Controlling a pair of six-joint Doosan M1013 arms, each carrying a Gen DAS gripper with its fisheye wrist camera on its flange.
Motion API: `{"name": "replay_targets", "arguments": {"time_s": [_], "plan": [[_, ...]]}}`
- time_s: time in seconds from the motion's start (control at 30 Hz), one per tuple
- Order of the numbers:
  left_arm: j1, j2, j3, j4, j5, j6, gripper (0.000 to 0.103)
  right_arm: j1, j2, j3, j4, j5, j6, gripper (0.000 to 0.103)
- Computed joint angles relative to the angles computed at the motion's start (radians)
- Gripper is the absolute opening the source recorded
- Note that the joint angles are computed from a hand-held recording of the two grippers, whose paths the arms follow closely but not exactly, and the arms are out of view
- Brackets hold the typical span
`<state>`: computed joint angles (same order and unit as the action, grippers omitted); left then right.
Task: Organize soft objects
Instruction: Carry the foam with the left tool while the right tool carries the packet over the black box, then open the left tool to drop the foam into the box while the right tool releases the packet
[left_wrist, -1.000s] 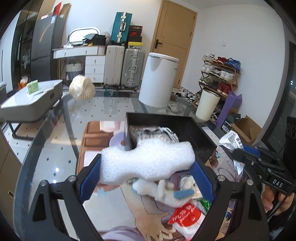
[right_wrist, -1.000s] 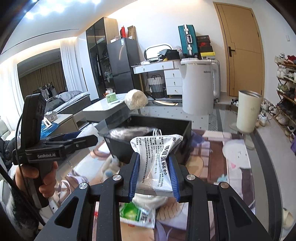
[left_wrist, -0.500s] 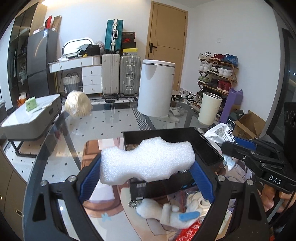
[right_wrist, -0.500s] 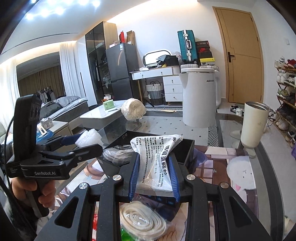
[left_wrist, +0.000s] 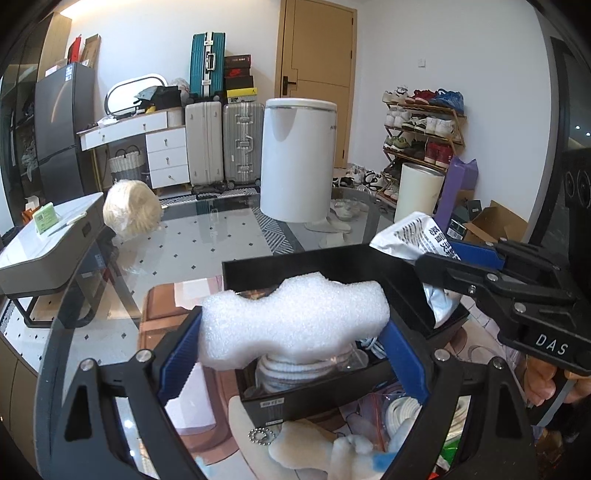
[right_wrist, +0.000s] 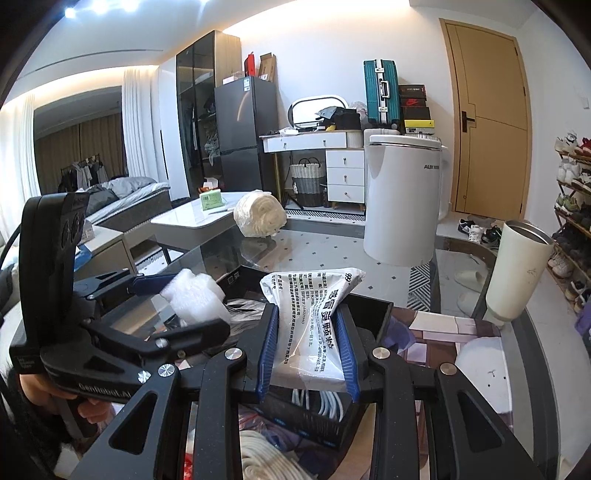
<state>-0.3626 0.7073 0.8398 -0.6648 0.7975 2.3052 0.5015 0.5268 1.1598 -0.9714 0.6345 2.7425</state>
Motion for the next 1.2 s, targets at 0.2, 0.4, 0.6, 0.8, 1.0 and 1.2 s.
{"name": "replay_targets", "arguments": {"time_s": [0.2, 0.4, 0.6, 0.8, 1.0, 1.2], "plan": [[-0.006, 0.01, -0.009, 0.006, -0.014, 0.009, 0.09, -0.012, 0.022, -0.031, 0.055, 0.017, -0.072, 0.031], [-0.015, 0.017, -0.017, 0.031, -0.031, 0.019, 0.09, -0.018, 0.035, -0.051, 0.094, 0.028, -0.12, 0.031], [-0.018, 0.03, -0.037, 0.045, -0.024, 0.015, 0.09, -0.023, 0.049, -0.072, 0.132, 0.049, -0.171, 0.031], [-0.019, 0.037, -0.044, 0.054, -0.01, 0.014, 0.09, -0.026, 0.061, -0.089, 0.146, 0.062, -0.204, 0.031], [-0.014, 0.055, -0.075, 0.04, 0.041, -0.018, 0.09, -0.03, 0.072, -0.107, 0.181, 0.071, -0.249, 0.031], [-0.012, 0.062, -0.086, 0.037, 0.058, -0.024, 0.088, -0.036, 0.087, -0.127, 0.235, 0.098, -0.304, 0.031]]}}
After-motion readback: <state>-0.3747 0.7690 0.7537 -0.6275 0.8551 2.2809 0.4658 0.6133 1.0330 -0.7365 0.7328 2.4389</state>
